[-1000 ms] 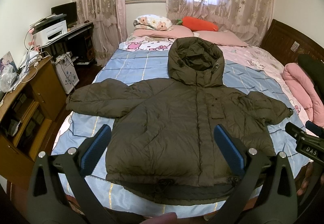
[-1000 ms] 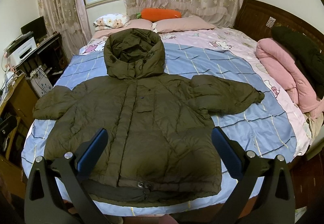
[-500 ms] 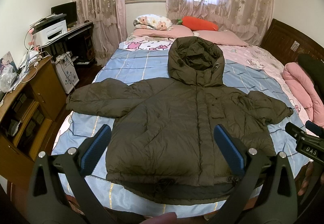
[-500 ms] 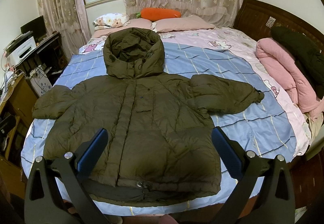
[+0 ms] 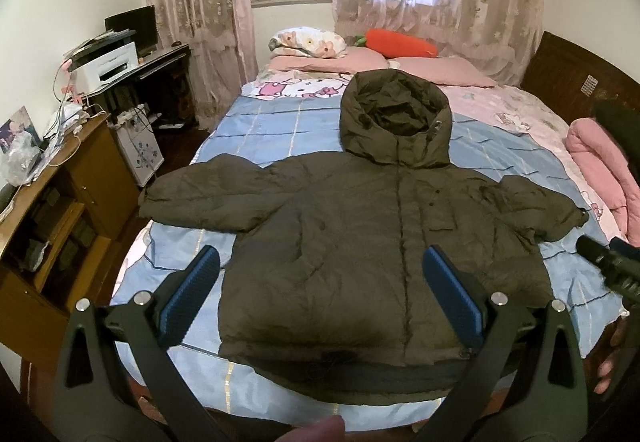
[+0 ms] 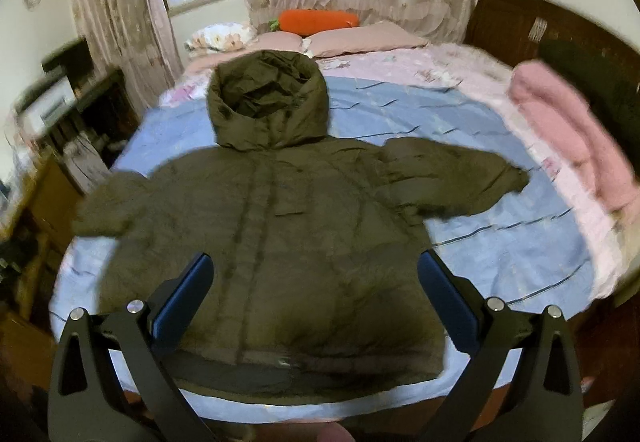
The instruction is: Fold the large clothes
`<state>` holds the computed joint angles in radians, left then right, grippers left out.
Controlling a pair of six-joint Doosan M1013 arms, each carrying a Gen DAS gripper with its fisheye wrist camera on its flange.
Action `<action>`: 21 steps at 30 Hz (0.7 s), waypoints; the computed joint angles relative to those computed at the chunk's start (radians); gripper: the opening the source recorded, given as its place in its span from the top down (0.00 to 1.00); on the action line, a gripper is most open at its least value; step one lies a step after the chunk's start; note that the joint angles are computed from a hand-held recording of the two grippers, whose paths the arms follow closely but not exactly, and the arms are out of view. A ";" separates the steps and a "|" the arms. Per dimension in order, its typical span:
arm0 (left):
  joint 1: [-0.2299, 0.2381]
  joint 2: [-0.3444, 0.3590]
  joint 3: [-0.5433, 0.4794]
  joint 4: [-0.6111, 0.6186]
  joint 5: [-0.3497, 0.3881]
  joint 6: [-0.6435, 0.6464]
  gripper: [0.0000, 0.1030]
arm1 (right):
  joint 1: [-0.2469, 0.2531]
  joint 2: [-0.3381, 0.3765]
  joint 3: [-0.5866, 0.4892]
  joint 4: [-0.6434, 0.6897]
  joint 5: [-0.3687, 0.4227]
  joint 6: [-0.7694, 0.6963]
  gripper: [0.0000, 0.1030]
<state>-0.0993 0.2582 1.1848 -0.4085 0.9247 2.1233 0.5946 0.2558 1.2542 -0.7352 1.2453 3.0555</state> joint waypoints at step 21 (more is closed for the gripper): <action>0.060 0.065 -0.094 -0.175 0.006 0.082 0.02 | -0.011 -0.051 0.059 -0.087 -0.092 0.122 0.01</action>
<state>-0.0396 0.3234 1.0906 -0.5837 0.9308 2.2048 0.5834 0.2045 1.3130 -0.8219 1.1532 3.1775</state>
